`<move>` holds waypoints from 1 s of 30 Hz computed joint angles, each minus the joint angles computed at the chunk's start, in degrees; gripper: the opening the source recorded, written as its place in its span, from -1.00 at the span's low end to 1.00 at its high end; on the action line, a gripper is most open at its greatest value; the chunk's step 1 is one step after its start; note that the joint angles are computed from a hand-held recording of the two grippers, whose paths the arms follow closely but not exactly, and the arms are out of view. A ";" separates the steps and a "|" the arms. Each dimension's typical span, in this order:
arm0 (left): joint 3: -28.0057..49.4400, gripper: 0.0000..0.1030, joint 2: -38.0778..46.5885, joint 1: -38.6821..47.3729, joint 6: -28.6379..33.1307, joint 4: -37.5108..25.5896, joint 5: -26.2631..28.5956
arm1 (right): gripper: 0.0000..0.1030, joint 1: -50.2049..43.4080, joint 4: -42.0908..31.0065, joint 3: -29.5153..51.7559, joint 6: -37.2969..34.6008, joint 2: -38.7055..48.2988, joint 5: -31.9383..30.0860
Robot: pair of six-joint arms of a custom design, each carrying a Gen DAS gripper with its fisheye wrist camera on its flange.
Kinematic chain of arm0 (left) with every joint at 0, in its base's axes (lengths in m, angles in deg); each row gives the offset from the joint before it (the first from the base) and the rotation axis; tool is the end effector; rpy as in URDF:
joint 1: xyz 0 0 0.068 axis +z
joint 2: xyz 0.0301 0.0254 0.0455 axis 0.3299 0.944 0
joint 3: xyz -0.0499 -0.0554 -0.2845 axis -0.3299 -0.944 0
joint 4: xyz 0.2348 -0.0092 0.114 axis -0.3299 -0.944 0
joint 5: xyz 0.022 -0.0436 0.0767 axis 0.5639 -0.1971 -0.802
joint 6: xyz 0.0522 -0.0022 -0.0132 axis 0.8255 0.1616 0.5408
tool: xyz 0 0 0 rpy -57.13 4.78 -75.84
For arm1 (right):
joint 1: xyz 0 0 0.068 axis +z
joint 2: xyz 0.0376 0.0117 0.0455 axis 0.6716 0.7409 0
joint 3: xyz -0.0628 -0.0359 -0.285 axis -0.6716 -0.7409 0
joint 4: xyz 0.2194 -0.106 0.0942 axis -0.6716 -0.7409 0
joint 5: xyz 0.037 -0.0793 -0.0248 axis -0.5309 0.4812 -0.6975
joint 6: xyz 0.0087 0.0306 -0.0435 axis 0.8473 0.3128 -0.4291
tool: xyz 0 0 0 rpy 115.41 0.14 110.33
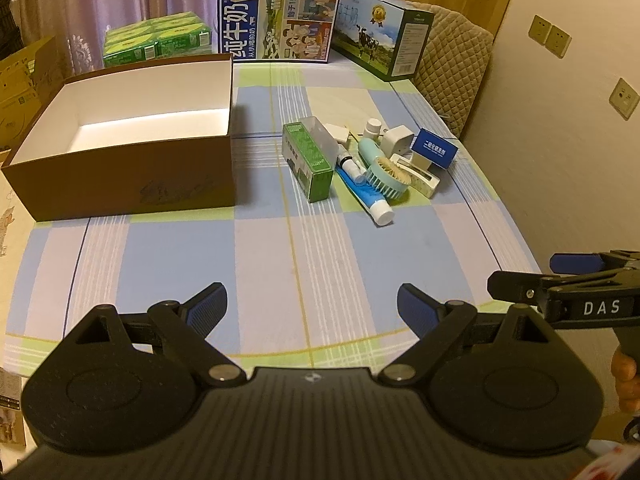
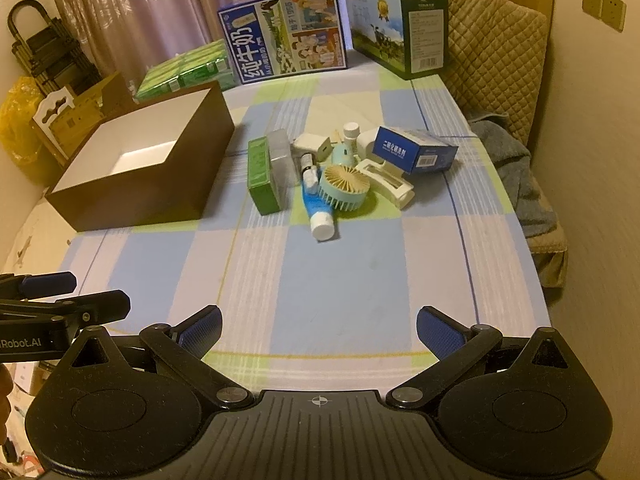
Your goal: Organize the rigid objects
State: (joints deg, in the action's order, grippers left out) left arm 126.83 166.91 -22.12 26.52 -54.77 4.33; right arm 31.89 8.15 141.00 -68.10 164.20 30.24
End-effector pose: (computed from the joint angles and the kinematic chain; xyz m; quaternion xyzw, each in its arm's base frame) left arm 0.2227 -0.1793 0.2486 -0.0400 0.9463 -0.0448 0.3177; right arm 0.2662 -0.0342 0.2951 -0.1113 0.9432 0.1273 0.2861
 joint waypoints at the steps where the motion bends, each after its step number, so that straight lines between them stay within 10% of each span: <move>1: 0.51 0.75 0.68 0.33 0.20 0.16 0.21 | 0.96 -0.14 0.02 0.66 -0.18 0.85 -0.13; 30: 35.08 0.66 37.68 13.07 6.86 -1.52 7.02 | 0.96 -6.49 -3.19 31.45 -4.95 33.15 -1.67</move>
State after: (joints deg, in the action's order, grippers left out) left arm 161.91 204.58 -9.05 33.38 -56.29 11.35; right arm 25.41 4.96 172.45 -73.05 197.35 28.57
